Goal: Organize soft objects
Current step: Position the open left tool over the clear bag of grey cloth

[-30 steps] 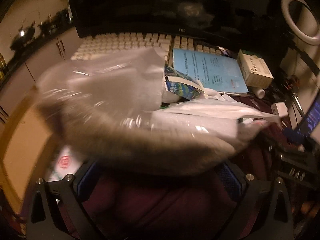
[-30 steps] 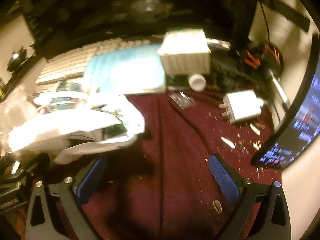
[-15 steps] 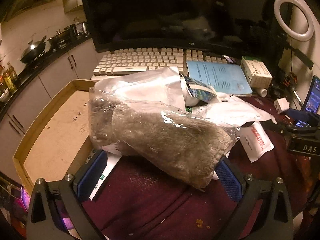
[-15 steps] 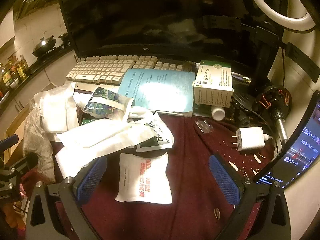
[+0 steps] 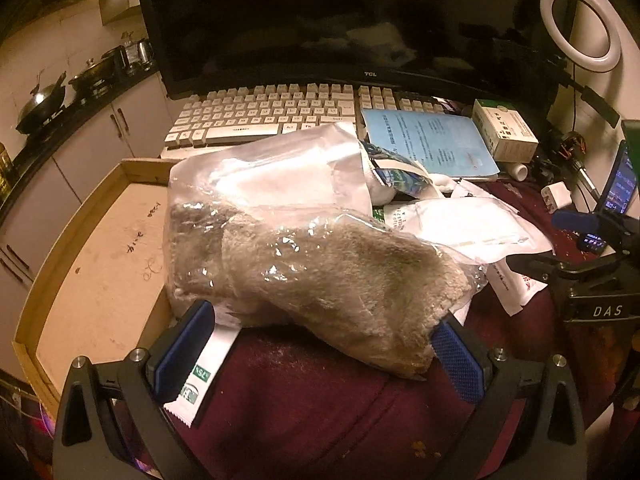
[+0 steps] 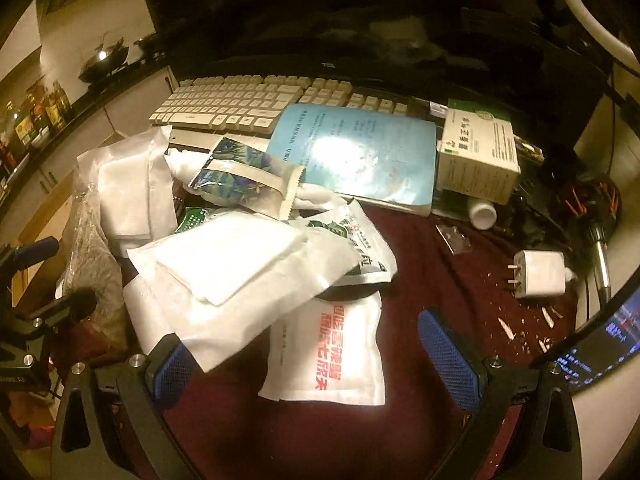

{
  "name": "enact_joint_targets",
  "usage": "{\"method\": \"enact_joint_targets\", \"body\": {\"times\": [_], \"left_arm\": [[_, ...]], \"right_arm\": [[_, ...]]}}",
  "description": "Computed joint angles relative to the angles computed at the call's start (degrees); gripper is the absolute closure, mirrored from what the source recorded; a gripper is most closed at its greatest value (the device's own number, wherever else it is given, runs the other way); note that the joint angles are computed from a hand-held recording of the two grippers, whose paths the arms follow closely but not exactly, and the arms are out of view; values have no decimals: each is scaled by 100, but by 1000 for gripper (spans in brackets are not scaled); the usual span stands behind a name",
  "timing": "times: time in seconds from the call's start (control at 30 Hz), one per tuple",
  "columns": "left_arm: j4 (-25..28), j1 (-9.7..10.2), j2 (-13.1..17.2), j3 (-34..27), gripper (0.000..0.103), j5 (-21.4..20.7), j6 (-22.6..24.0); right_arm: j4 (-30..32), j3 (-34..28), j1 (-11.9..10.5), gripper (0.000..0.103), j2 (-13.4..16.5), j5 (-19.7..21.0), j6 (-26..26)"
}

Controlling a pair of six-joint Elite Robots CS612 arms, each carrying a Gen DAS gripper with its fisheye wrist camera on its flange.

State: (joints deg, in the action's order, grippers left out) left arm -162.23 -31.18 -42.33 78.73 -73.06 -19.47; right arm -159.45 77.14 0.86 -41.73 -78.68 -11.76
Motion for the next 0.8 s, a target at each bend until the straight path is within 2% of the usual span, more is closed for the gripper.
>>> {"method": "enact_joint_targets", "body": {"times": [0.27, 0.43, 0.47, 0.6, 0.8], "left_arm": [[-1, 25, 53, -108, 0, -36, 210], [-17, 42, 61, -130, 0, -96, 236], [-1, 45, 64, -139, 0, -113, 242], [37, 43, 61, -157, 0, -114, 292], [-26, 53, 37, -145, 0, -101, 330]], "right_arm": [[-70, -95, 27, 1, 39, -175, -126], [-432, -94, 9, 1, 17, -277, -944], [-669, -69, 16, 1, 8, -396, -1181], [-1897, -72, 74, 1, 55, -1326, -1960], [-3062, -410, 82, 1, 379, -2283, -2654]]}}
